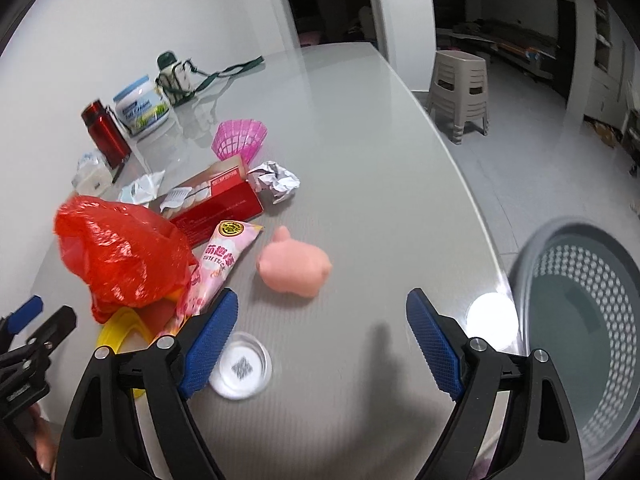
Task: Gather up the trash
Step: 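Grasp the yellow square lid with the left tool while the right tool grasps the pink pig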
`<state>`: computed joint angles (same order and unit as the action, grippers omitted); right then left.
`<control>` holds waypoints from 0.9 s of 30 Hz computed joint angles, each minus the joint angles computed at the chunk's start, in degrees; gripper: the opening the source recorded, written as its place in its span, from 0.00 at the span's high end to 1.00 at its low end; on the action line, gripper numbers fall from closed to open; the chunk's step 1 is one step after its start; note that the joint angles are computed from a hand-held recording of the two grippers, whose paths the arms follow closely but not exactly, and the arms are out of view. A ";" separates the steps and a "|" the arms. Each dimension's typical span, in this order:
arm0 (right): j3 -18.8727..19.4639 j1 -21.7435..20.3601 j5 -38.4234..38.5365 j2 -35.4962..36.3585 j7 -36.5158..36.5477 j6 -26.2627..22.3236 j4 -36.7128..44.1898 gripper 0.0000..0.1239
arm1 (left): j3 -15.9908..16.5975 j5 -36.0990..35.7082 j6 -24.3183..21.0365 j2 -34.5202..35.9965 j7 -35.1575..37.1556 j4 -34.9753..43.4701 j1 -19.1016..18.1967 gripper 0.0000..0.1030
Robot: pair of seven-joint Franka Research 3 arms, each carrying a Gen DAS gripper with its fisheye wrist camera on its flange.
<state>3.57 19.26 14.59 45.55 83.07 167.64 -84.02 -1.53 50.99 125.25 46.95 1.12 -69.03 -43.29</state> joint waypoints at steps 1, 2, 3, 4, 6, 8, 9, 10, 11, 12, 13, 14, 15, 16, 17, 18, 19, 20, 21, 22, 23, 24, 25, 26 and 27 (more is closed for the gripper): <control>-0.53 0.42 -0.45 0.96 0.23 -1.12 1.64 0.33 | -0.11 -0.18 0.18 0.03 0.04 0.00 0.14 0.06; -1.14 0.90 -0.92 1.94 0.68 -2.22 3.25 0.33 | -0.23 -0.42 0.39 0.07 0.18 -0.05 0.32 0.06; -1.50 1.18 -1.42 3.14 0.96 -3.57 5.37 0.33 | -0.35 -0.69 0.50 0.12 0.41 -0.07 0.46 0.06; -1.69 1.38 -1.78 3.86 1.19 -4.32 6.64 0.33 | -0.45 -0.94 0.63 0.18 0.67 -0.10 0.58 0.06; -2.03 1.67 -2.56 5.12 1.48 -5.82 8.89 0.36 | -0.51 -1.27 0.78 0.29 1.03 -0.09 0.63 0.06; -1.86 1.51 -3.05 6.01 1.37 -7.31 10.62 0.44 | -0.59 -1.56 1.10 0.25 1.28 -0.35 0.66 0.06; -1.54 1.32 -3.19 6.57 1.04 -8.13 11.65 0.48 | -0.62 -1.69 1.22 0.27 1.41 -0.40 0.68 0.06; -1.36 1.24 -3.27 6.91 0.85 -8.51 12.24 0.51 | -0.67 -1.80 1.44 0.30 1.61 -0.44 0.72 0.06; -1.27 1.27 -3.43 6.99 0.54 -8.33 12.31 0.52 | -0.64 -1.83 1.61 0.34 1.68 -0.47 0.67 0.06; -0.96 1.24 -3.47 7.02 0.10 -8.44 12.46 0.57 | -0.68 -1.96 1.66 0.50 1.93 -0.28 0.65 0.06; -0.08 0.74 -3.21 7.06 -0.95 -8.63 12.56 0.63 | -0.77 -2.15 1.88 0.61 2.26 -0.19 0.71 0.06; -0.24 1.01 -3.23 7.16 -0.94 -8.69 12.82 0.63 | -0.80 -2.30 2.10 0.72 2.44 -0.07 0.70 0.06; -0.86 1.54 -3.46 6.78 -0.67 -7.70 12.03 0.63 | -0.85 -2.46 2.47 0.83 2.68 -0.01 0.73 0.06; -0.86 1.61 -3.44 6.93 -0.71 -7.34 12.18 0.63 | -0.85 -2.62 2.61 0.95 2.90 0.14 0.70 0.06; -0.40 1.27 -3.02 6.41 -1.01 -6.66 11.25 0.64 | -0.87 -2.72 2.95 1.01 3.16 0.15 0.70 0.06; 0.34 0.52 -2.34 5.24 -1.65 -5.75 9.28 0.64 | -0.85 -2.79 3.31 0.99 3.28 0.05 0.65 0.06; 0.57 0.30 -1.89 4.72 -1.82 -5.25 8.44 0.64 | -0.82 -2.80 3.80 0.93 3.31 -0.16 0.62 0.06; 1.01 -0.14 -1.18 3.64 -2.08 -4.04 6.60 0.64 | -0.81 -2.84 4.26 0.90 3.35 -0.30 0.60 0.06; 1.56 -0.63 -0.45 2.64 -2.47 -2.95 4.91 0.64 | -0.86 -2.93 4.80 0.84 3.41 -0.52 0.65 0.06; 2.13 -1.12 0.27 1.66 -2.92 -1.92 3.25 0.64 | -0.89 -3.08 5.19 0.83 3.50 -0.64 0.70 0.06; 2.71 -1.67 1.12 0.37 -3.36 -0.51 1.04 0.64 | -0.99 -3.27 5.71 0.88 3.65 -0.73 0.77 0.06; 3.27 -2.19 1.94 -0.79 -3.80 0.72 -0.96 0.64 | -1.01 -3.43 6.02 0.96 3.84 -0.75 0.78 0.06; 3.87 -2.69 2.75 -1.77 -4.22 1.76 -2.68 0.64 | -1.03 -3.58 6.19 1.16 4.11 -0.56 0.72 0.06; 4.44 -3.14 3.51 -2.54 -4.60 2.57 -4.03 0.64 | -1.11 -3.83 6.29 1.52 4.58 -0.14 0.68 0.06; 5.86 -4.42 4.80 -3.87 -5.52 3.95 -6.49 0.64 | -1.12 -4.06 6.46 1.79 4.95 0.18 0.65 0.06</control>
<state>9.42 14.85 19.39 41.68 77.55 171.58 -90.51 -2.65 46.93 131.72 48.74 6.08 -68.85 -42.64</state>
